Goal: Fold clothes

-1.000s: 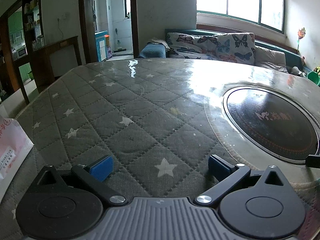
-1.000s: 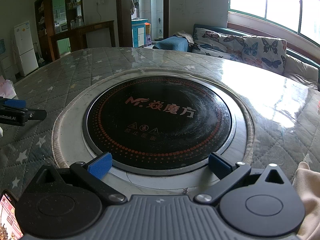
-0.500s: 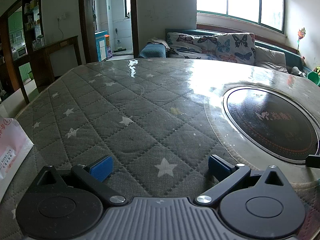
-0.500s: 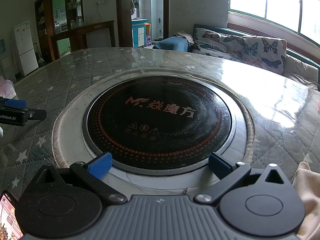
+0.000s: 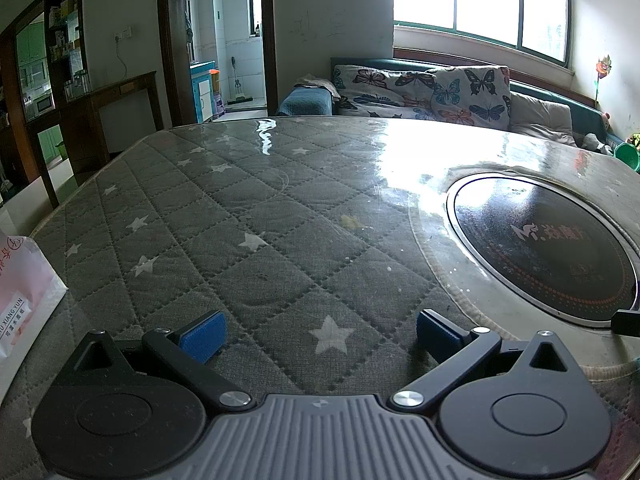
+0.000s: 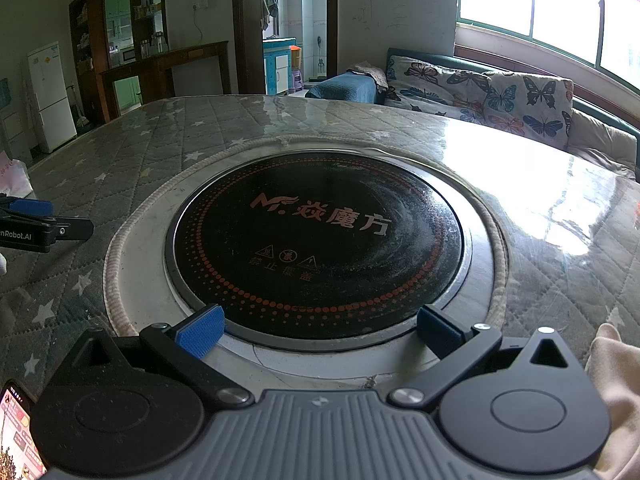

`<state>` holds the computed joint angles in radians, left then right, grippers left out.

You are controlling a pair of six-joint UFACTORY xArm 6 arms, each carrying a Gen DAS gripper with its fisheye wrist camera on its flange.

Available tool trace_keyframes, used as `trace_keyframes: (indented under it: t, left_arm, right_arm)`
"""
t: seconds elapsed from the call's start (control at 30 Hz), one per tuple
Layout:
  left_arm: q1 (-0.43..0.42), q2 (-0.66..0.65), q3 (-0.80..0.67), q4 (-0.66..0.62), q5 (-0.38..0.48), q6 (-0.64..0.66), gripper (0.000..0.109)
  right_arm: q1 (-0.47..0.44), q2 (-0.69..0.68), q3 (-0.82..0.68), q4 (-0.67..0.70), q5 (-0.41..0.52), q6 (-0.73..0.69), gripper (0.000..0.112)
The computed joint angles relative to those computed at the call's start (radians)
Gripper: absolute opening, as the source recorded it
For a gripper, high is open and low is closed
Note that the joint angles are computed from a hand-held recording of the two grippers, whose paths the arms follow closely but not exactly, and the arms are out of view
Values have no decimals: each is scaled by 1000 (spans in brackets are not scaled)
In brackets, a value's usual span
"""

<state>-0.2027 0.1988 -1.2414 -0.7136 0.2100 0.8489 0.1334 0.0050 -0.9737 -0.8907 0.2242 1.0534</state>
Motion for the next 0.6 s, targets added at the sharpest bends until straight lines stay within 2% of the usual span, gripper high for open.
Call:
trace_keyframes:
  t: [0.6]
  left_arm:
    - [-1, 3, -3, 4, 1, -5, 103]
  right_arm:
    - [0, -1, 1, 1, 0, -1, 103]
